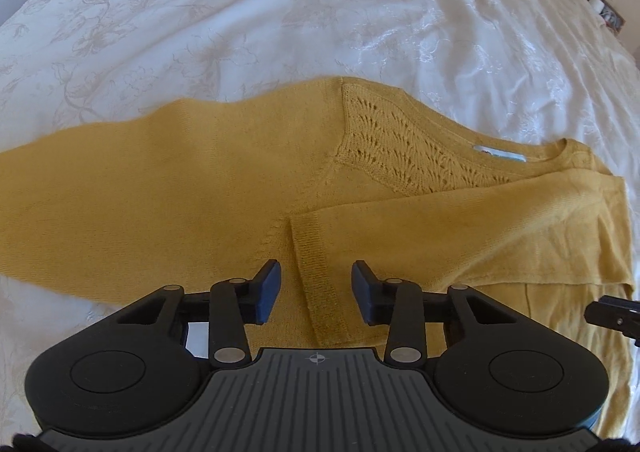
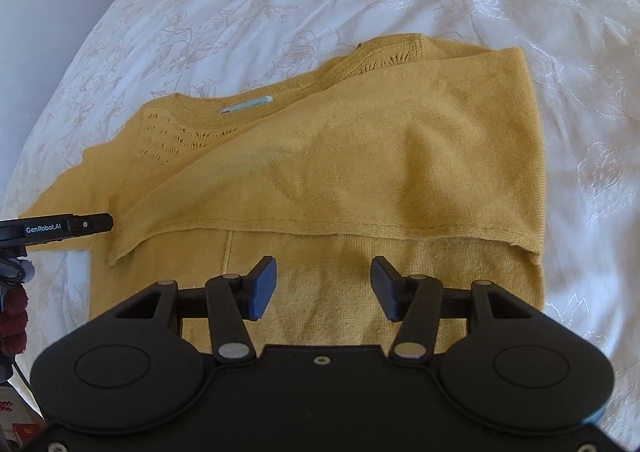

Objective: Fold small clothes

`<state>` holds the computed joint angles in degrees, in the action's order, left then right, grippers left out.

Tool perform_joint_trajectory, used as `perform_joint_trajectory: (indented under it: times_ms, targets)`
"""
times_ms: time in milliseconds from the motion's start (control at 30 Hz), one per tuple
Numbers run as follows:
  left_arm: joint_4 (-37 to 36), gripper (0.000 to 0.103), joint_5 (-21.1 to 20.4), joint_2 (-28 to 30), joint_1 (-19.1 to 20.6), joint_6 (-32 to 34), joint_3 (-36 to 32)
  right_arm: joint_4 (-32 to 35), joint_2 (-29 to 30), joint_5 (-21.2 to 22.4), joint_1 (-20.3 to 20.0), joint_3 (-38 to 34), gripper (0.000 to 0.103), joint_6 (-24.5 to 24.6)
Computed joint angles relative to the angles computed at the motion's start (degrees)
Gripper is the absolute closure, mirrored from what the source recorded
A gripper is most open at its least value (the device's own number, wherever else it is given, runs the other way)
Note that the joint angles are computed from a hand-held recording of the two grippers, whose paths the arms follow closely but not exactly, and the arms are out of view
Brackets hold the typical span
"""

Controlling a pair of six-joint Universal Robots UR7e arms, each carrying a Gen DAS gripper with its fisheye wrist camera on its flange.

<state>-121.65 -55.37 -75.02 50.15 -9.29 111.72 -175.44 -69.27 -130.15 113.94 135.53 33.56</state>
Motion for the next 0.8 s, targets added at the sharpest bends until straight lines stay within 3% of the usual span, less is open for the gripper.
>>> perform_joint_trajectory:
  times_ms: [167,300,333,367,467,533,800]
  targets:
    - [-0.99,0.072,-1.93,1.68,0.74,2.91,-0.10,-0.18,-0.22,0.75,-0.37,0.35,0.044,0.29]
    - [-0.23,0.079,-1.54,2.90,1.29,0.78,-0.76,-0.36,-0.59,1.04,-0.29,0.79,0.044,0.55]
    - [-0.68,0.091,-0.91,2.86,1.11,1.06,-0.51,-0.36,-0.59,1.01,-0.18,0.81,0.044,0.65]
    - [-2.13,0.096,-0.30,2.59,0.81,2.24,0.10,-0.33,-0.64,0.98,-0.12,0.84,0.044,0.65]
    - [-9.65,0.096,5.71,2.07,-1.81,7.80,2.74,-0.26,-0.82,0.57,0.13,0.90,0.044,0.70]
    - [-11.53,0.096,6.89,2.78,-2.07,10.11,1.90,0.00,-0.86,-0.37,0.41,0.83,0.044,0.62]
    - [-2.29,0.091,7.18,5.54,0.03,5.12,-3.10,-4.72,1.39,-3.78,-0.01,-0.69,0.043,-3.49]
